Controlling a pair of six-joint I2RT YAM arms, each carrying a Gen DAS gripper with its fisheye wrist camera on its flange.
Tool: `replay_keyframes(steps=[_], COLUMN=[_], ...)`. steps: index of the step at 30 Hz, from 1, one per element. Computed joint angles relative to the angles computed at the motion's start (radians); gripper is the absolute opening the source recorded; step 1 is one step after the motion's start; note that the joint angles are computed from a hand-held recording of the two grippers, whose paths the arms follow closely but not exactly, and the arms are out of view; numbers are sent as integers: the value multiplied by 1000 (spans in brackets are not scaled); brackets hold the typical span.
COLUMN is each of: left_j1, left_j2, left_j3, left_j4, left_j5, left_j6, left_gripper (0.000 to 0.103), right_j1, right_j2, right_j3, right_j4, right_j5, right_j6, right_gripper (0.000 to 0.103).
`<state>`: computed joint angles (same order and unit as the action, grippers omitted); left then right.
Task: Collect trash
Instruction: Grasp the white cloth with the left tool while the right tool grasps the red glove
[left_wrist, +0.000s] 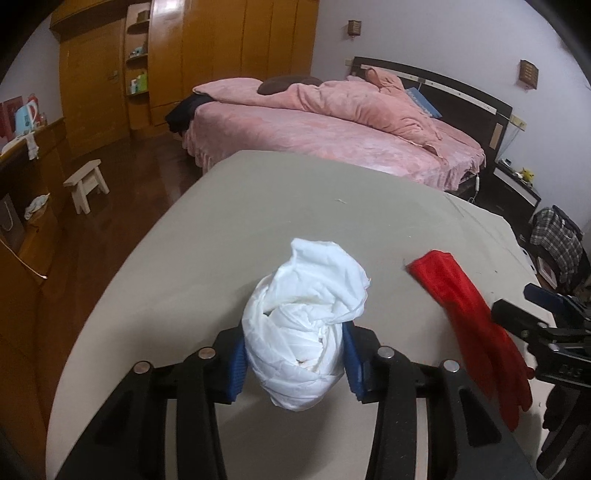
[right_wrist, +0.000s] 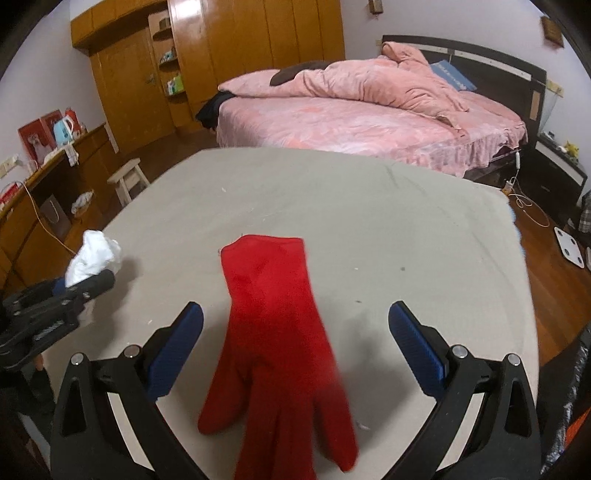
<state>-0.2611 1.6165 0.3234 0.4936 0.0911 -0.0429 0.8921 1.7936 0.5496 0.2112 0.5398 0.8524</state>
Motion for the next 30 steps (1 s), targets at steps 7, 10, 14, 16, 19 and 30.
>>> replay_keyframes(steps=[7, 10, 14, 16, 19, 30], left_j1=[24, 26, 22, 19, 1, -185], left_j2=[13, 12, 15, 7, -16, -143], left_j3=[-14, -21, -24, -26, -31, -47], left_j4=[28, 29, 26, 20, 9, -64], left_j5=[20, 23, 25, 27, 23, -69], left_j6=[14, 11, 9, 7, -3, -84], left_gripper=[44, 44, 44, 44, 44, 44], right_j1=[-13, -9, 5, -3, -16, 34], right_j2=[85, 108, 106, 89, 56, -202], right_j3=[71, 77, 74, 46, 14, -113], right_j4=[-33, -28, -26, 13, 42, -7], right_j5=[-60, -87, -88, -113, -144, -102], right_j6=[-13, -4, -14, -22, -22, 19], right_gripper=[79, 68, 48, 24, 11, 8])
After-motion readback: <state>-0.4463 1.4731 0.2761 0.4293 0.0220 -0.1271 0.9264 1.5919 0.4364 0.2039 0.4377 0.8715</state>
